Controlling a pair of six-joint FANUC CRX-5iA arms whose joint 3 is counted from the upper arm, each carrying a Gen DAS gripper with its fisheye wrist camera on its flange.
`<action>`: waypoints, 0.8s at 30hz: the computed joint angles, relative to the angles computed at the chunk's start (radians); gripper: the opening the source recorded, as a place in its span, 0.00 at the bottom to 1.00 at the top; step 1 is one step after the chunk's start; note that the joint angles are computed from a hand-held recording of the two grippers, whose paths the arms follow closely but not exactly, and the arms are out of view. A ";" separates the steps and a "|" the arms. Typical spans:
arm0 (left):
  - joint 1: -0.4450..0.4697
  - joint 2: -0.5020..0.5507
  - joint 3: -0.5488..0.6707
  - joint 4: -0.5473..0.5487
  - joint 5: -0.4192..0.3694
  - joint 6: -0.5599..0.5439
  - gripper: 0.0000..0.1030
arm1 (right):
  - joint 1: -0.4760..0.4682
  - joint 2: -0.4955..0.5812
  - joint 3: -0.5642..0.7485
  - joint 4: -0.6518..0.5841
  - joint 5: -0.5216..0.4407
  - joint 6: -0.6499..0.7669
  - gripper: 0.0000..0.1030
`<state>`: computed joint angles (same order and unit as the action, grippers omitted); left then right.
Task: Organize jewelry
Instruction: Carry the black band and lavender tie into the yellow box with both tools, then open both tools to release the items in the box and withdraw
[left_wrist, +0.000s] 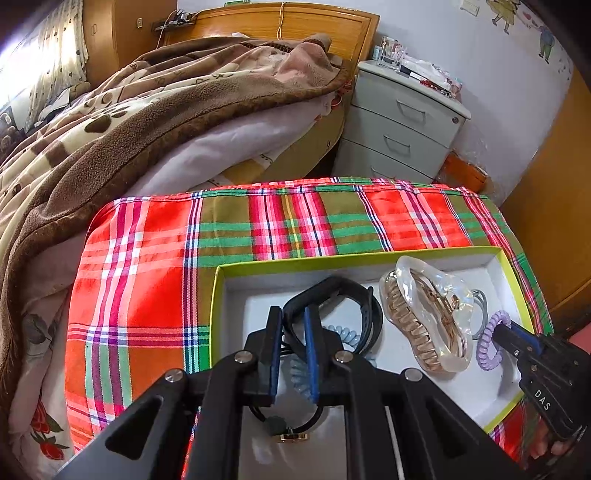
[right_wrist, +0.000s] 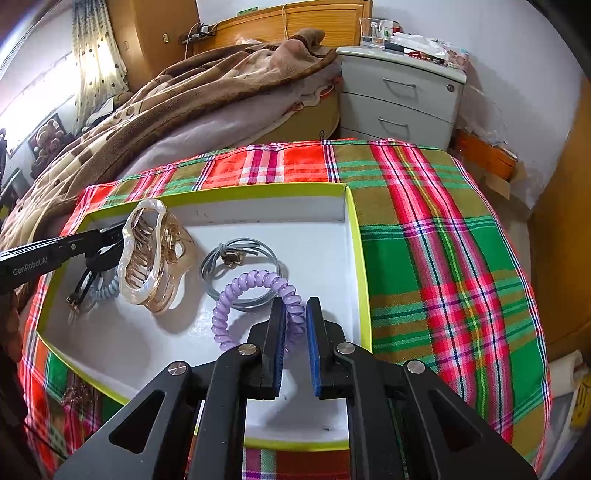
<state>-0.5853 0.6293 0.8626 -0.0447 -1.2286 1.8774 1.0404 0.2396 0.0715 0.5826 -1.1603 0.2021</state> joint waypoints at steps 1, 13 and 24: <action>0.000 0.000 0.001 0.000 0.000 0.000 0.13 | 0.000 0.000 0.000 0.000 0.001 0.000 0.12; -0.004 -0.026 -0.023 -0.005 0.011 0.006 0.23 | 0.002 -0.016 -0.016 0.012 0.016 -0.028 0.23; -0.019 -0.120 -0.132 -0.019 0.068 0.020 0.30 | 0.040 -0.058 -0.056 0.067 0.020 -0.084 0.26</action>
<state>-0.6042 0.5092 0.7308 -0.0640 -1.1610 1.8977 1.0804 0.1821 0.0156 0.6496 -1.1400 0.1184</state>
